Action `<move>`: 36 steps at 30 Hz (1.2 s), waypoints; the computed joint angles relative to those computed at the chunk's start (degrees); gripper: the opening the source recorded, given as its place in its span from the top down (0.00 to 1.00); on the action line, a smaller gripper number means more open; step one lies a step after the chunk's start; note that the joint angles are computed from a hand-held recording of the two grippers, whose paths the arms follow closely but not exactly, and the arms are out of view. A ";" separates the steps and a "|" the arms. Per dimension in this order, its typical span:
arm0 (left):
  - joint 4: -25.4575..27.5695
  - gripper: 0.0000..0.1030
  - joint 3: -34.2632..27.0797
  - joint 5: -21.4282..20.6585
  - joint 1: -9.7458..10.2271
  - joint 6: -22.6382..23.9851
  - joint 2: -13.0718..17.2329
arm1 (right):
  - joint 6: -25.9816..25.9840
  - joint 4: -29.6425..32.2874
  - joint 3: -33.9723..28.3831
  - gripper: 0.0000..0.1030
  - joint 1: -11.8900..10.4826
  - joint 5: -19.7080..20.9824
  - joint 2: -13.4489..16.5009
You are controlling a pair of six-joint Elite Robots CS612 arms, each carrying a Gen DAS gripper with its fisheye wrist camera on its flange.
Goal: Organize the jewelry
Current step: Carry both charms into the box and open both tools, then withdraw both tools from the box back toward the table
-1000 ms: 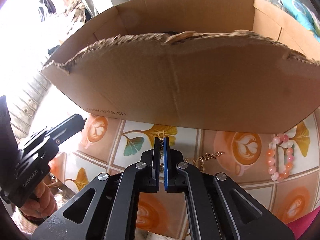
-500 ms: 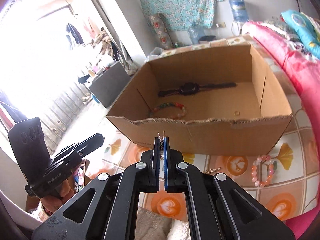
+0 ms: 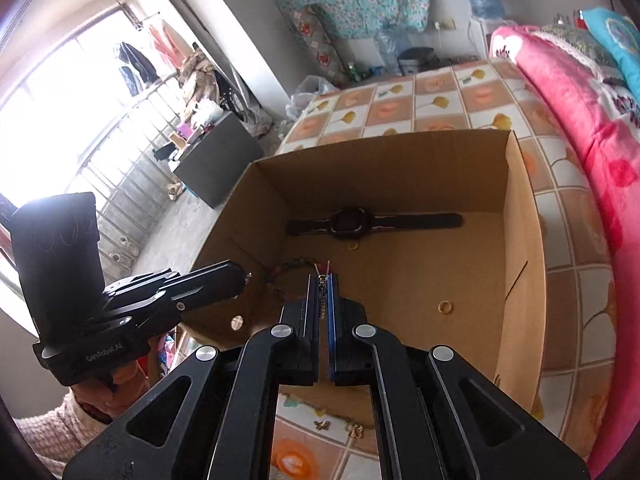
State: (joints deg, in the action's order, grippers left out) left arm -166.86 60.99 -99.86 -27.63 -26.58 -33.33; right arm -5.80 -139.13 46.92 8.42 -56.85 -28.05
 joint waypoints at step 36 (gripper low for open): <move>-21.81 0.56 22.53 6.26 -4.09 10.04 -9.95 | -1.15 -33.24 29.22 0.82 -1.72 5.09 -12.39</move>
